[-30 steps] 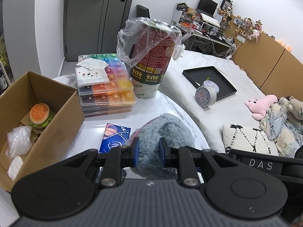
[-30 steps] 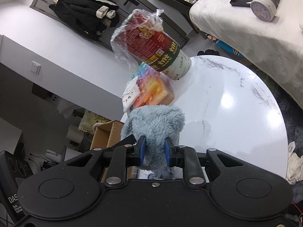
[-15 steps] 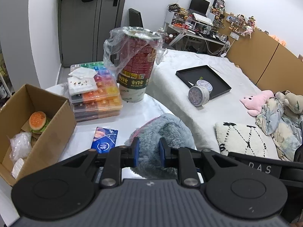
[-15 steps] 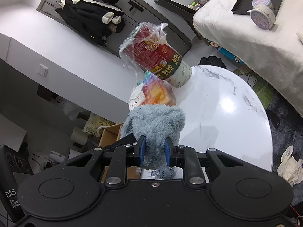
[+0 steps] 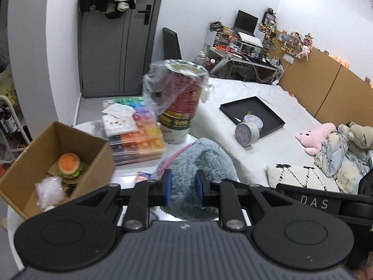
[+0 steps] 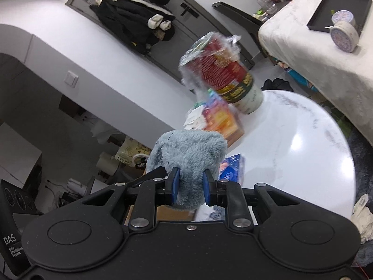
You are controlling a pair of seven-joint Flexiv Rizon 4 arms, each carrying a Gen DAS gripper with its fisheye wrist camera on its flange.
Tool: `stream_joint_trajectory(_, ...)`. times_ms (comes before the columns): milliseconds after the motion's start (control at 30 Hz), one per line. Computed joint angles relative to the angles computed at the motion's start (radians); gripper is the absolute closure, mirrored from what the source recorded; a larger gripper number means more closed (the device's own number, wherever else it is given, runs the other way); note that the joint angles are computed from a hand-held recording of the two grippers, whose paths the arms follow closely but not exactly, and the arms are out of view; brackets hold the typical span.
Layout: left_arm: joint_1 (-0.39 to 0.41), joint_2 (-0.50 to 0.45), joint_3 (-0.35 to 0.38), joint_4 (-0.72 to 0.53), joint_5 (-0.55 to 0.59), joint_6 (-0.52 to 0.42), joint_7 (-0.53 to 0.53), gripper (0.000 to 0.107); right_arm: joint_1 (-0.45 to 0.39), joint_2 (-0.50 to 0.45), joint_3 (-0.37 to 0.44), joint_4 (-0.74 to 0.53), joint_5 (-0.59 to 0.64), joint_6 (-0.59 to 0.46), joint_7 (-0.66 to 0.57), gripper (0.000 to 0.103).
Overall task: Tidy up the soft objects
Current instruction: 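Lift the grey fluffy ball with the right gripper and carry it over the box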
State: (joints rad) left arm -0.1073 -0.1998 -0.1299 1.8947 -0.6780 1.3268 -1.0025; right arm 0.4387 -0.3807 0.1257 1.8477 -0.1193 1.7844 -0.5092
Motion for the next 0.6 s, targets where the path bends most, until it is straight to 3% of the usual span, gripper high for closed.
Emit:
stream_joint_trajectory(300,0.033,0.032,0.031,0.024,-0.055,-0.002,0.025,0.086,-0.027,-0.051,0.084,-0.103,-0.047,-0.061,-0.032,0.081)
stream_joint_trajectory(600,0.076,0.024,0.036,-0.004,-0.12,-0.013,0.076,0.086,-0.074,-0.13,0.195,-0.264,-0.047,-0.187,-0.122,0.082)
